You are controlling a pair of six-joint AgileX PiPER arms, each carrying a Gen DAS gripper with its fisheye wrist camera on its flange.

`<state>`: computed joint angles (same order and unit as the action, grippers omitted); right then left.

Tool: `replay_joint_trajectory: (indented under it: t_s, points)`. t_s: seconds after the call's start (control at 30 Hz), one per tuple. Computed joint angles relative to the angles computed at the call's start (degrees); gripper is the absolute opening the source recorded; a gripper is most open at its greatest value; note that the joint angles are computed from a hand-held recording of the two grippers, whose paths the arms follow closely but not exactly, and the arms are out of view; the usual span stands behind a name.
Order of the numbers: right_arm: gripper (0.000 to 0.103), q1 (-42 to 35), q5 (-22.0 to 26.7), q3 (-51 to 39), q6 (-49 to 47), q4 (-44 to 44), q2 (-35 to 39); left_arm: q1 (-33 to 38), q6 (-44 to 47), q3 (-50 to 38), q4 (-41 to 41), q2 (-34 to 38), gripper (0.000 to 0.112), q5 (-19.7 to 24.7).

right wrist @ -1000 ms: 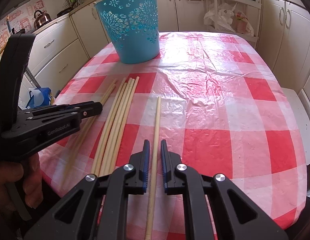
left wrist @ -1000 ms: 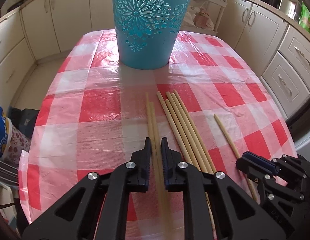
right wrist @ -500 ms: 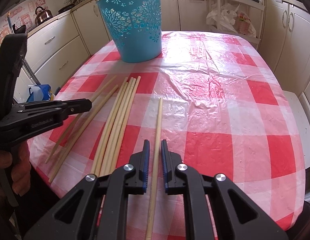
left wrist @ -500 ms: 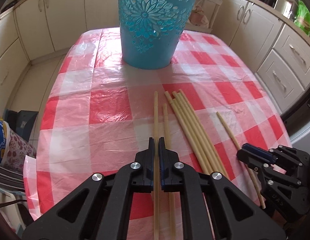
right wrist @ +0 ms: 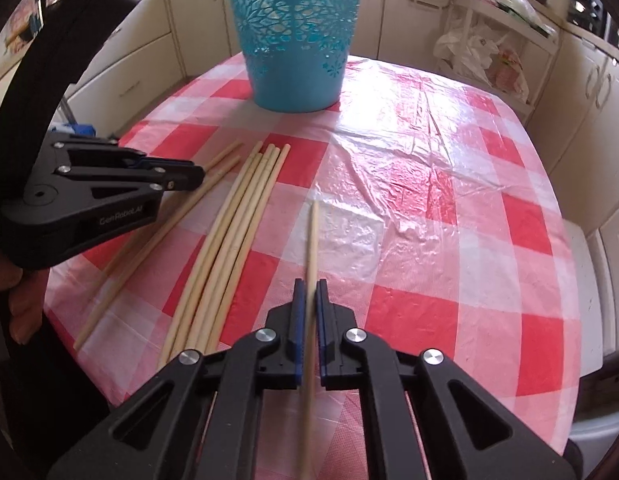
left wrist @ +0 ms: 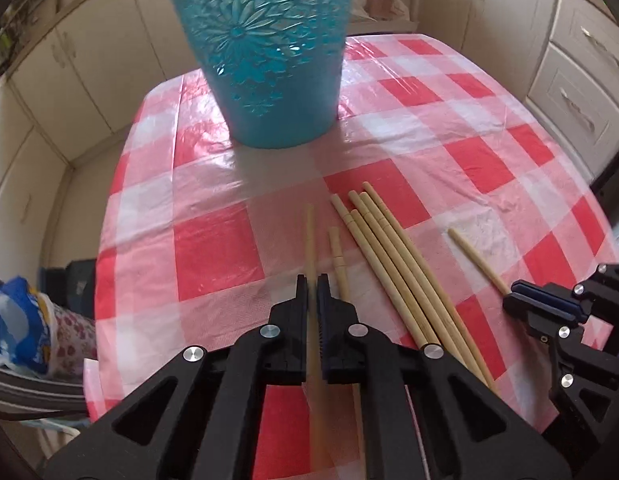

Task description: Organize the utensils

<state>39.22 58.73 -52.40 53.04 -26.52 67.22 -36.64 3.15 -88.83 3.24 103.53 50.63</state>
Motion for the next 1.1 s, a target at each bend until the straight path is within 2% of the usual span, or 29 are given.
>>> replay_joint_trajectory:
  t_s: [0.1,0.13,0.2,0.3,0.4,0.5,0.77,0.93,1.1]
  points:
    - [0.006,-6.1,-5.7,2.8,-2.4,7.0,-3.7,1.1,1.5,1.9,-2.8,-1.8,0.004,-1.0]
    - [0.006,-9.8,-9.4,5.1,-4.2,11.8,-6.3,1.7,1.6,3.0,-3.7,-2.9,0.004,-1.7]
    - [0.006,-13.8,-14.5,9.2,-4.4,16.9,-10.5,4.7,4.7,6.1,-10.1,-6.3,0.004,-3.9]
    - [0.006,-13.9,-18.7,13.5,1.7,15.9,-15.9,8.1,10.3,11.5,-17.7,-12.8,0.004,-9.8]
    - [0.006,-10.0,-18.9,14.5,11.0,9.3,-18.4,9.7,13.2,13.5,-21.4,-17.7,0.004,-15.3]
    - [0.006,-6.5,-18.4,14.5,17.9,4.2,-19.2,10.0,13.0,12.7,-21.6,-19.5,0.004,-18.6]
    - [0.006,-3.7,-19.0,14.5,22.4,0.9,-19.0,10.4,14.2,9.3,-24.5,-21.0,0.004,-25.2]
    - [0.006,-4.7,-20.5,14.9,22.4,0.6,-19.0,12.7,20.4,4.1,-32.7,-18.3,0.004,-26.1]
    - [0.006,-9.1,-24.1,15.7,16.7,5.3,-18.1,13.7,21.6,-7.1,-36.8,-11.0,0.004,-25.5]
